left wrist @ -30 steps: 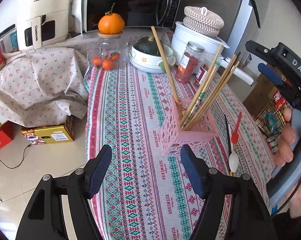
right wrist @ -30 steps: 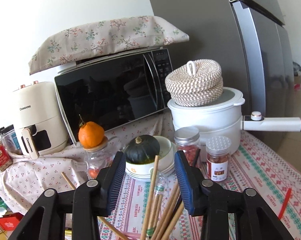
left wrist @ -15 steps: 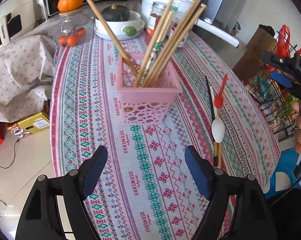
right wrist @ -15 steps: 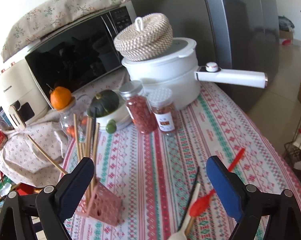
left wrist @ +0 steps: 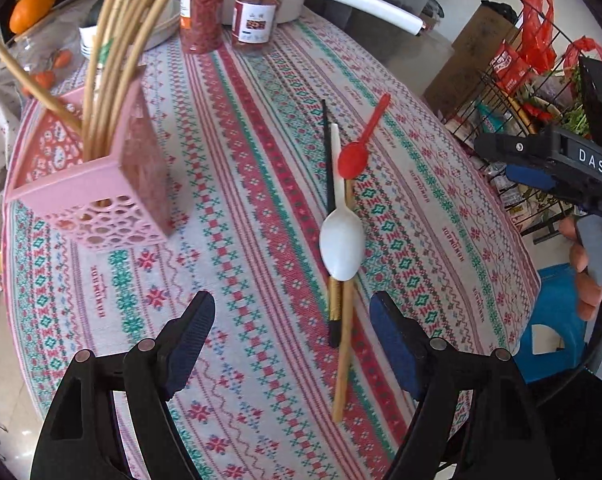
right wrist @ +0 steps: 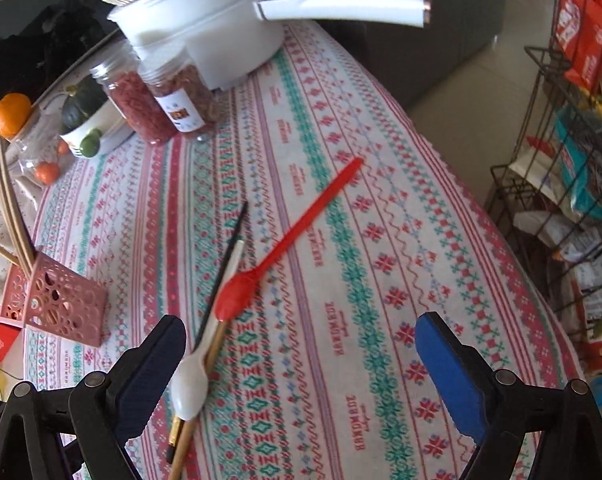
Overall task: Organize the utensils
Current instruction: 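Return the left gripper to the table and grasp the white plastic spoon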
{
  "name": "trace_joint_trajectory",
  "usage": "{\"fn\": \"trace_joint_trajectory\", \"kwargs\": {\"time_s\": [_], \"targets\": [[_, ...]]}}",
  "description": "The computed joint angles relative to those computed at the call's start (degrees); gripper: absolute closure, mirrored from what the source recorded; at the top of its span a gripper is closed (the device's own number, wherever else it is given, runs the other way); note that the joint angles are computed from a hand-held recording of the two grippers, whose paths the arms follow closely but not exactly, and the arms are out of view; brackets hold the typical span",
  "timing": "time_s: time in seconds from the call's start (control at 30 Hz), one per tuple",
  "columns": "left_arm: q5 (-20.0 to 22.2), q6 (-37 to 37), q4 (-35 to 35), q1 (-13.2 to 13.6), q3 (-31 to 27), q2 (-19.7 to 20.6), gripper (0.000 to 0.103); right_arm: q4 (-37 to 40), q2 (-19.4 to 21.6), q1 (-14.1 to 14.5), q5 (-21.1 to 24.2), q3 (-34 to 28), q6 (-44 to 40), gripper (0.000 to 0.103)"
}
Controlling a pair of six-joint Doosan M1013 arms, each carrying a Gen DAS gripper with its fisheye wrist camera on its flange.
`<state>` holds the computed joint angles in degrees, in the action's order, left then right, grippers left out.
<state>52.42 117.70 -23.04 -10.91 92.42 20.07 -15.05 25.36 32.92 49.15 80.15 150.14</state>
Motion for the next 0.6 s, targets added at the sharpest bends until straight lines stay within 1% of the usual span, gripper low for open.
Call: {"fn": "trace_joint_trajectory", "kwargs": {"time_s": [0.1, 0.23, 0.27, 0.33, 0.37, 0.47, 0.6], "targets": [[-0.73, 0.75, -1.90, -1.00, -0.72, 0.96, 0.023, 2.68, -0.54, -0.91, 0.34, 1.19, -1.01, 0.007], [-2.38, 2.19, -2.79, -2.60, -1.78, 2.30, 0.039, 3.84, -1.07, -1.66, 0.44, 2.30, -1.84, 0.007], [-2.70, 2.45, -2.64, -2.99, -2.06, 2.65, 0.041, 3.96, -1.20, -1.80, 0.46, 2.57, -1.97, 0.007], [-3.28, 2.65, -1.63, -3.92, -2.46, 3.37, 0.049, 4.31, -1.42, -2.10, 0.46, 3.05, -2.17, 0.007], [-3.25, 2.84, -0.91, -4.25, -2.70, 3.71, 0.052, 4.53, -1.50, -2.27, 0.47, 3.26, -2.22, 0.007], [-3.17, 1.99, 2.00, -5.01, -3.11, 4.49, 0.065, 5.37, -1.63, -2.75, 0.55, 3.77, -2.22, 0.007], [-3.71, 2.56, 2.32, -4.95, -2.88, 4.31, 0.066, 6.28, -1.66, -3.19, 0.45, 4.07, -2.56, 0.007]]}}
